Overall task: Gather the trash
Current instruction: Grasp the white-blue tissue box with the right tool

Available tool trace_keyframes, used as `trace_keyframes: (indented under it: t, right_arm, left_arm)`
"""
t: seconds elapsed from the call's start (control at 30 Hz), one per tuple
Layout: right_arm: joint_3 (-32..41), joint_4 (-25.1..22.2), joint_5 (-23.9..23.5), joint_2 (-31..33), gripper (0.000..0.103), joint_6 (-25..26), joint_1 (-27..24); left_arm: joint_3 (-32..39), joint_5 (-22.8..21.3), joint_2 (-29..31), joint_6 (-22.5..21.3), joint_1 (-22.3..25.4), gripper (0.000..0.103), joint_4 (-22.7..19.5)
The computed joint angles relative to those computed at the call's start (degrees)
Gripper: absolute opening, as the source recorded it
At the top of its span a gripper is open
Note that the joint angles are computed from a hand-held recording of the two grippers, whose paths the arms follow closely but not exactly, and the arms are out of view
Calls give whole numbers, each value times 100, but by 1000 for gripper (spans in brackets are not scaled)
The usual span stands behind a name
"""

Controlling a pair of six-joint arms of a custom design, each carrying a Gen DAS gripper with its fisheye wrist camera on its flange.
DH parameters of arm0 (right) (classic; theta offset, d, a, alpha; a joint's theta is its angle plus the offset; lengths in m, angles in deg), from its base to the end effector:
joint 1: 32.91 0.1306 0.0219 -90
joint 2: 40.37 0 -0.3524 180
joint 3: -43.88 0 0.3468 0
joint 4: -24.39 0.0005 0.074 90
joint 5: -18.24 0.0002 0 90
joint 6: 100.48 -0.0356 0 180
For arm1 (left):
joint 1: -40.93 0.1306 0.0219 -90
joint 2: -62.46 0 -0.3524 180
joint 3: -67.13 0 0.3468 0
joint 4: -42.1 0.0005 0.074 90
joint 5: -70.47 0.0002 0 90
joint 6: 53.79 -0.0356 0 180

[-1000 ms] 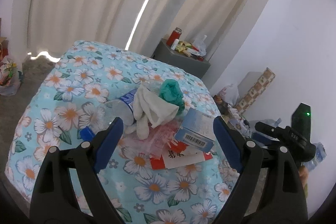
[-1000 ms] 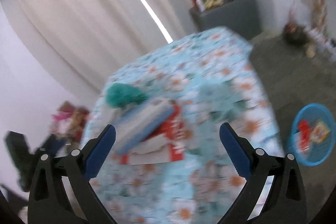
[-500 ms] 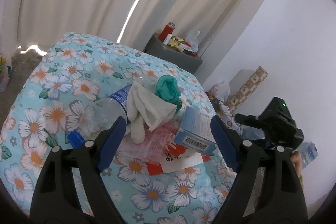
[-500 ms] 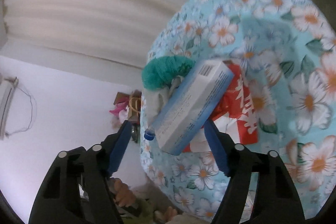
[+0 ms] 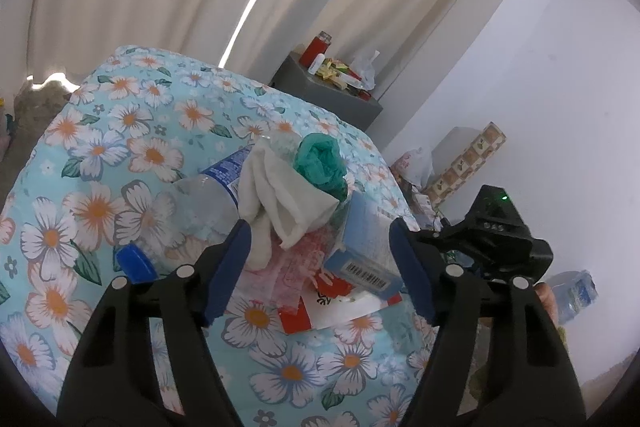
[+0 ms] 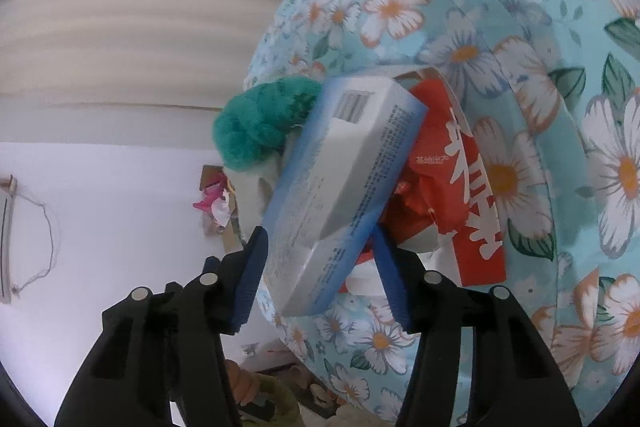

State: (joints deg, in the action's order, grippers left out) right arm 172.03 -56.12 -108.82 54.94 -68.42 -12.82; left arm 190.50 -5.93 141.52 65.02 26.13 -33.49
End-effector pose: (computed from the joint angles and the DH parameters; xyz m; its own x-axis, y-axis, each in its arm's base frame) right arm 0.3823 0.1621 0.5937 -0.9239 0.3822 0.0201 0.2406 0.5390 0.8072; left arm 0.2838 -0.0842 0.6623 -0.6531 -0.3119 -0.6900 0.1459 0.8423 -0.5188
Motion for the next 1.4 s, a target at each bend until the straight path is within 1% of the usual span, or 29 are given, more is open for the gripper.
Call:
trace_keyframes:
  t: [0.17,0.3,0.4,0.6,0.67,0.7,0.77,0.83,0.9,0.93,0.97,1.1,1.17,1.2,1.27,1.3,1.37,1.4]
  right_arm:
    - [-346,357,-154,-78,54,-263,-32]
    - [-352,415,-7,-24,53,-227,19]
    - [-398,462,46,-80,44,-181,25]
    - [-724,902,-71,-485,38,-200,-97]
    - [-771,879,-84,-610,37,-123,-160]
    - [-781,842,-81,-656,37,-84,-185]
    - [-880,789,-137,-813,36,-26,-277]
    - [-970,785,-128,-918,36,-10,-308]
    - [-1096,791,-143,-1057,36,-4,-372]
    - [-1160,803,-138,-1119,36,-8,-396]
    - [-1206,847,-123,-1136,36,-23,-402]
    - [-1307,880,-128,-1244,36,-52,-449]
    - [-1346,926,-127,-1254,36,-66,-447]
    - [-1345,931,-123,-1253,36,-59,-444]
    - [-1362,954,-119,-1271,36,-65,-428]
    - [-1358,965,-112,-1269,36,-65,-417]
    - [-1372,993,-109,-1275,35,-66,-410]
    - [-1383,1007,-112,-1282,35,-67,-408]
  left_arm:
    - [-23,35,2,-4,1,65,0]
    - [-4,2,-3,-3,-30,64,-29]
    - [20,-44,3,-1,-45,64,-55]
    - [198,-132,94,-104,-97,64,-181]
    - [308,-195,171,-172,-152,63,-260]
    - [396,-307,241,-242,-212,63,-343]
    - [575,-572,388,-406,-361,57,-517]
    - [705,-810,509,-558,-496,54,-646]
    - [926,-1089,709,-754,-664,48,-879]
    - [959,-1154,749,-806,-705,44,-917]
    - [1026,-1258,826,-883,-774,42,-970]
    - [1146,-1530,1007,-995,-889,33,-1099]
    - [1233,-1703,1117,-1006,-916,24,-1229]
    - [1246,-1745,1143,-1012,-911,22,-1255]
    - [1238,-1757,1155,-981,-897,14,-1252]
    - [1238,-1746,1155,-968,-889,12,-1249]
    - [1240,-1763,1138,-955,-888,0,-1257]
    - [1249,-1752,1127,-964,-876,0,-1258]
